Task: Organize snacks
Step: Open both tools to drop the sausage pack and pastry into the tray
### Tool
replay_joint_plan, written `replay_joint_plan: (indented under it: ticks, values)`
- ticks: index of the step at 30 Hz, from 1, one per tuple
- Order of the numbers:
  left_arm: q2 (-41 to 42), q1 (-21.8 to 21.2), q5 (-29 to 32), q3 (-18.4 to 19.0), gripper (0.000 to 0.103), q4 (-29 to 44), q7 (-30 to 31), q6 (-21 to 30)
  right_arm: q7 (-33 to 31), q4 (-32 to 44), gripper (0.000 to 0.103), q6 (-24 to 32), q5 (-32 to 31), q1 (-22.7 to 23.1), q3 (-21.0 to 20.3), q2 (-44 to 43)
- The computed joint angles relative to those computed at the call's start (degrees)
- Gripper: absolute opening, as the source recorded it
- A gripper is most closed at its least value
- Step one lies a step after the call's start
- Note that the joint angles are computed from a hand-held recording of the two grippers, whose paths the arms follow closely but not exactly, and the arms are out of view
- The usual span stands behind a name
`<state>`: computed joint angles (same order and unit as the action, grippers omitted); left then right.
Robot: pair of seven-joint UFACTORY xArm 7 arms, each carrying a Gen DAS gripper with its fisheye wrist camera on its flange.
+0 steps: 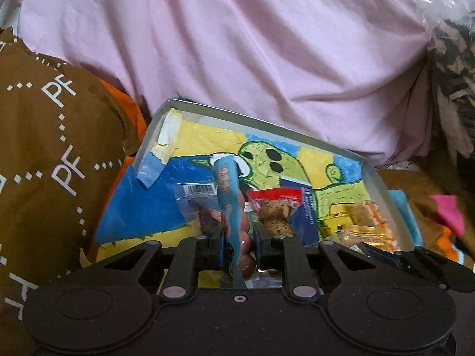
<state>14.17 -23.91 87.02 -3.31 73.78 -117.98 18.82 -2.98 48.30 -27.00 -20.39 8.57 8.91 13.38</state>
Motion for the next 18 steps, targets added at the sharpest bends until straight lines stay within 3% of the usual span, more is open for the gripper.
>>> replay_joint_plan:
  ticks: [4, 8, 10, 14, 18]
  values:
    - [-0.3, -0.5, -6.9, -0.2, 0.034, -0.7, 6.6, 4.3, 0.2, -0.3, 0.071, 0.5, 0.5, 0.3, 0.0, -0.2]
    - [-1.1, -1.4, -8.3, 0.1, 0.064, -1.7, 6.6, 7.8, 2.8, -0.6, 0.082, 0.4, 0.1, -0.6, 0.6, -0.8]
    - [-1.7, -2.2, -7.8, -0.1, 0.07, -2.1, 6.2, 10.8, 4.7, -0.7, 0.087, 0.4, -0.6, -1.3, 0.9, -1.2]
    - [-2.1, -3.6, -9.4, -1.5, 0.082, -1.6, 9.3, 18.2, 14.4, -0.3, 0.092, -0.2, -10.1, -6.3, 3.1, -1.8]
    - [-3.9, -5.1, -6.7, -2.5, 0.099, -3.2, 5.8, 22.6, 15.7, -3.2, 0.1, -4.2, -10.2, -5.2, 0.7, -4.3]
